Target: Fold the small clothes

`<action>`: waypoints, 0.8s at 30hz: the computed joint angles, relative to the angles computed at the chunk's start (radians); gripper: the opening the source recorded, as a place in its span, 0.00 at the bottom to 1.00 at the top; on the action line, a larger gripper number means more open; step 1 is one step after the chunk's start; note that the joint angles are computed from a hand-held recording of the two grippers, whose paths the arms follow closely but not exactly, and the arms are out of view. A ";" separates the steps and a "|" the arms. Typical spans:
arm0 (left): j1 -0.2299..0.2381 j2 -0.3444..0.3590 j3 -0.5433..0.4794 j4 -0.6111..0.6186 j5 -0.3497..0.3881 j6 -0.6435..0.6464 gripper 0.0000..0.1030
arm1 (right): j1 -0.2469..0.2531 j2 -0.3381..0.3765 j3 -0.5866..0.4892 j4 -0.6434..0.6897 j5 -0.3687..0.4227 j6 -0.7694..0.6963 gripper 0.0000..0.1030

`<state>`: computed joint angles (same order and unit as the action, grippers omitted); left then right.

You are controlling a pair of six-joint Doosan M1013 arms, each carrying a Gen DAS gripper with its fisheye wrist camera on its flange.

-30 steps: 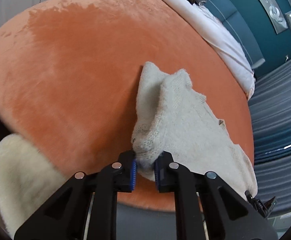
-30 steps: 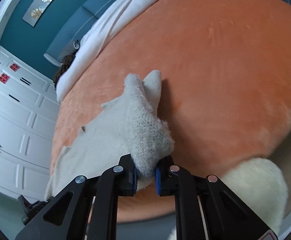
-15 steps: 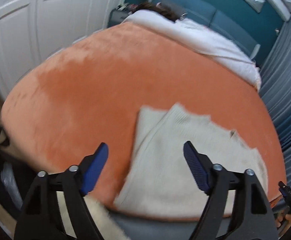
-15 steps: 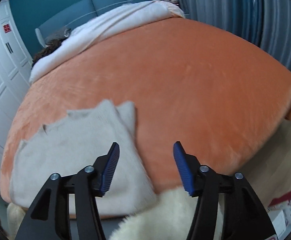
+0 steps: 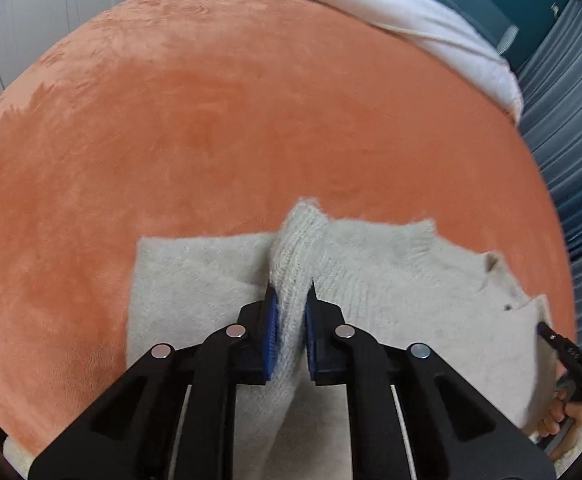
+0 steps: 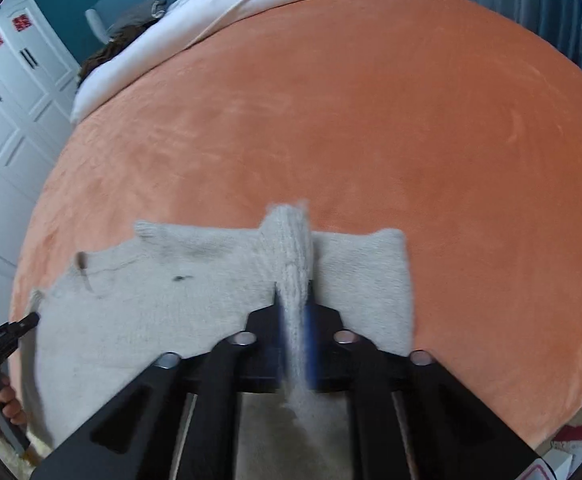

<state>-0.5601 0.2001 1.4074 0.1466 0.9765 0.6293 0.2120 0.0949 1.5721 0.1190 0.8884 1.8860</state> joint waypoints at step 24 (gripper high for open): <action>-0.137 -0.043 0.001 0.234 0.039 -0.109 0.40 | 0.096 -0.100 0.056 -0.060 -0.104 0.034 0.26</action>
<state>-0.6970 0.1573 1.4082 0.3808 1.0156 0.5200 0.3084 -0.0055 1.6280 0.0593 0.7848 1.9202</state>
